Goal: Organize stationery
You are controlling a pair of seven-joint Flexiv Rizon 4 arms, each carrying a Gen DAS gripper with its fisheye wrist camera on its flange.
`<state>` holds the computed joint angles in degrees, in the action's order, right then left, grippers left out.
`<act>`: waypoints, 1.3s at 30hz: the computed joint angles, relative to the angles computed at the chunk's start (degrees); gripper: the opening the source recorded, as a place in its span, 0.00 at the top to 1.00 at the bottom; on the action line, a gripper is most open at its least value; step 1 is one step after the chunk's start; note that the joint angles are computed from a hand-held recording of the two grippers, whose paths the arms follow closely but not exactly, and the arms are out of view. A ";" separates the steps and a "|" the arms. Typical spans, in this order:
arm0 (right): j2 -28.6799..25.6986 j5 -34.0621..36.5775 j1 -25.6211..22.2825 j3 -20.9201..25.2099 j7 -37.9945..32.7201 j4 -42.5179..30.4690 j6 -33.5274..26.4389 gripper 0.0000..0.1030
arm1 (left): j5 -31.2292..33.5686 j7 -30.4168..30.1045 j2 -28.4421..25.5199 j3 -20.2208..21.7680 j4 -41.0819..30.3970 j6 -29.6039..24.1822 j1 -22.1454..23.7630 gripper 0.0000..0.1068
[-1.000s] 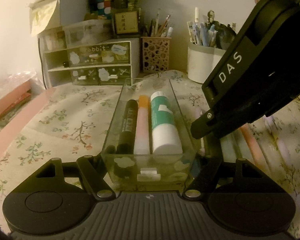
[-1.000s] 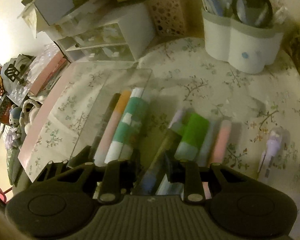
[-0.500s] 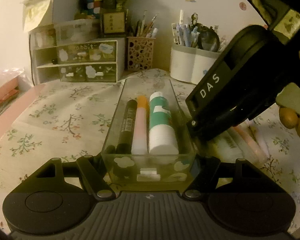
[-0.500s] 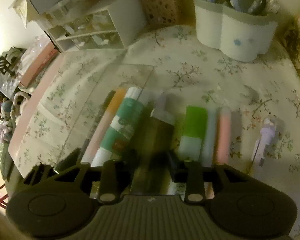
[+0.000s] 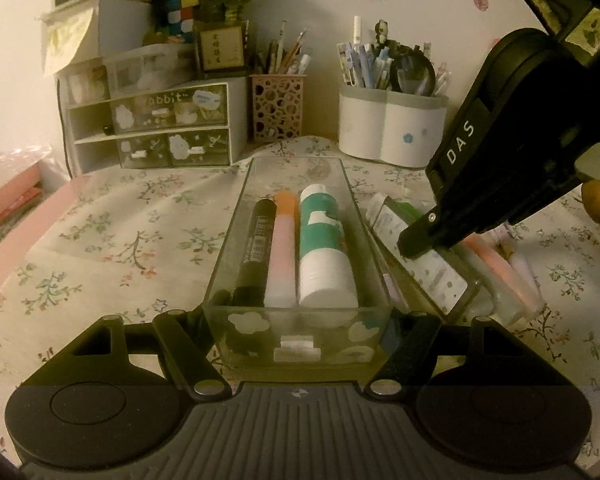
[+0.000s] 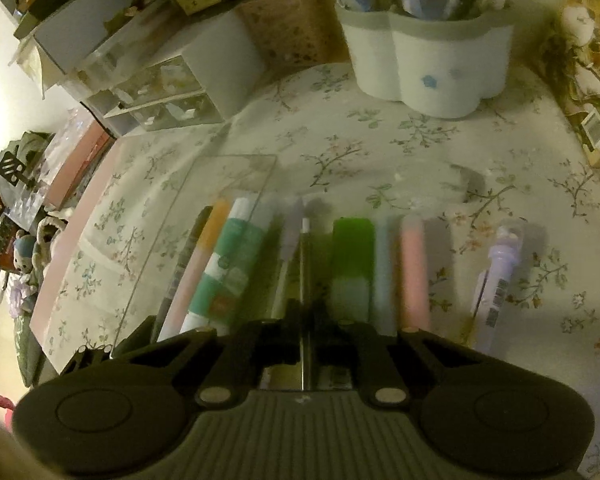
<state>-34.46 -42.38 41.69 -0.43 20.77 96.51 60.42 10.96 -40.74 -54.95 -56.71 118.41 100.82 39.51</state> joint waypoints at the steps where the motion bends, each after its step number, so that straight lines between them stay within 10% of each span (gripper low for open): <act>1: 0.26 -0.52 0.32 -0.52 1.04 0.38 0.09 1.00 | -0.05 -0.15 0.06 0.11 0.05 0.21 -0.11 0.32; 16: 3.50 -14.82 -0.41 -1.91 19.24 2.00 0.62 1.00 | 1.26 -8.45 2.63 4.77 0.64 6.34 -4.32 0.32; 39: -9.48 11.52 0.75 3.22 -18.85 -25.64 -21.11 1.00 | 9.09 -29.78 8.27 19.23 -1.54 14.91 -14.64 0.32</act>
